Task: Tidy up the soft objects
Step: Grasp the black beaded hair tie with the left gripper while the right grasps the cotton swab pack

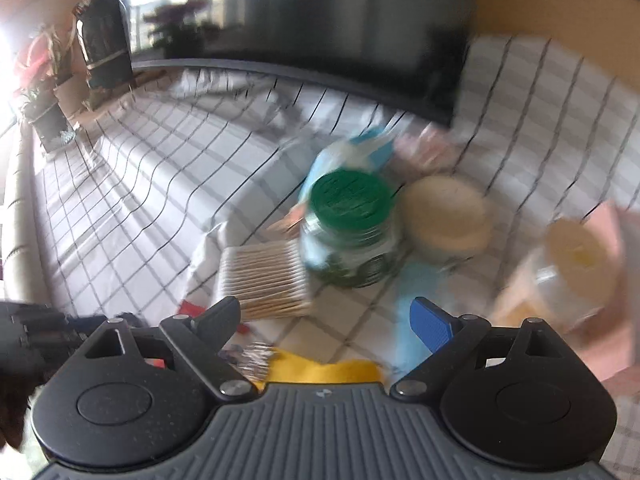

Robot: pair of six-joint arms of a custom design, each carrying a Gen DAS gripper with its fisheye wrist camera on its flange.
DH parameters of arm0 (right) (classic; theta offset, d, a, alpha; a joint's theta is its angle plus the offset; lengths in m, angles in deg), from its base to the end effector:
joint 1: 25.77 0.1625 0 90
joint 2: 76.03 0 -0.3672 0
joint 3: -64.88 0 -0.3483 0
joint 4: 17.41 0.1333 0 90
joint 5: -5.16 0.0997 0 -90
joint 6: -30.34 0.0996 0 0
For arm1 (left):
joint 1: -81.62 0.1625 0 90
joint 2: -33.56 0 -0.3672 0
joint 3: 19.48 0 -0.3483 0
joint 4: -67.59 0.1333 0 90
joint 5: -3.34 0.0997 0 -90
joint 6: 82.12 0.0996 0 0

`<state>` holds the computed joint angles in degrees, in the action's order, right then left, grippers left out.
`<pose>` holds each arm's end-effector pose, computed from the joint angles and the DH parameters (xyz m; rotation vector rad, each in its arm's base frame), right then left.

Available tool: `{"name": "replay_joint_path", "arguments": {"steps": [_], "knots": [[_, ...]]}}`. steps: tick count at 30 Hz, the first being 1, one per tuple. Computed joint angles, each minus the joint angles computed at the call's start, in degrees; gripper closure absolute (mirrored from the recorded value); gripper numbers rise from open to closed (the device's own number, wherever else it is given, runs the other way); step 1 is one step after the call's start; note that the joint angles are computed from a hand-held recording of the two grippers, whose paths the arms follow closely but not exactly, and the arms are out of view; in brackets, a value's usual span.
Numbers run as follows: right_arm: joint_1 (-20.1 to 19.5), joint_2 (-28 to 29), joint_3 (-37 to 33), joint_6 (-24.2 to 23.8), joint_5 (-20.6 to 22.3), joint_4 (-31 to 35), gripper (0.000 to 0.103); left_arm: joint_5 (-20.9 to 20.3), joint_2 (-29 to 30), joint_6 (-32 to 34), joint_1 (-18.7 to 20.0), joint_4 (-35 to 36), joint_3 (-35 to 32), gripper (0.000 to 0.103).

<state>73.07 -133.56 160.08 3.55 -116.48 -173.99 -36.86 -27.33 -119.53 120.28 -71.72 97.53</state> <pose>0.1725 -0.5815 0.2334 0.5852 -2.4119 0.5208 -0.2317 -0.4535 0.1185 0.3507 2.3336 -0.6654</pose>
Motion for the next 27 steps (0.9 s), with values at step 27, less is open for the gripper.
{"name": "replay_joint_path", "arguments": {"steps": [27], "knots": [[3.46,5.85,-7.56,-1.04,-1.95,12.47,0.031,0.56,1.04,2.65,0.15,-5.85,-0.08,0.094]]}}
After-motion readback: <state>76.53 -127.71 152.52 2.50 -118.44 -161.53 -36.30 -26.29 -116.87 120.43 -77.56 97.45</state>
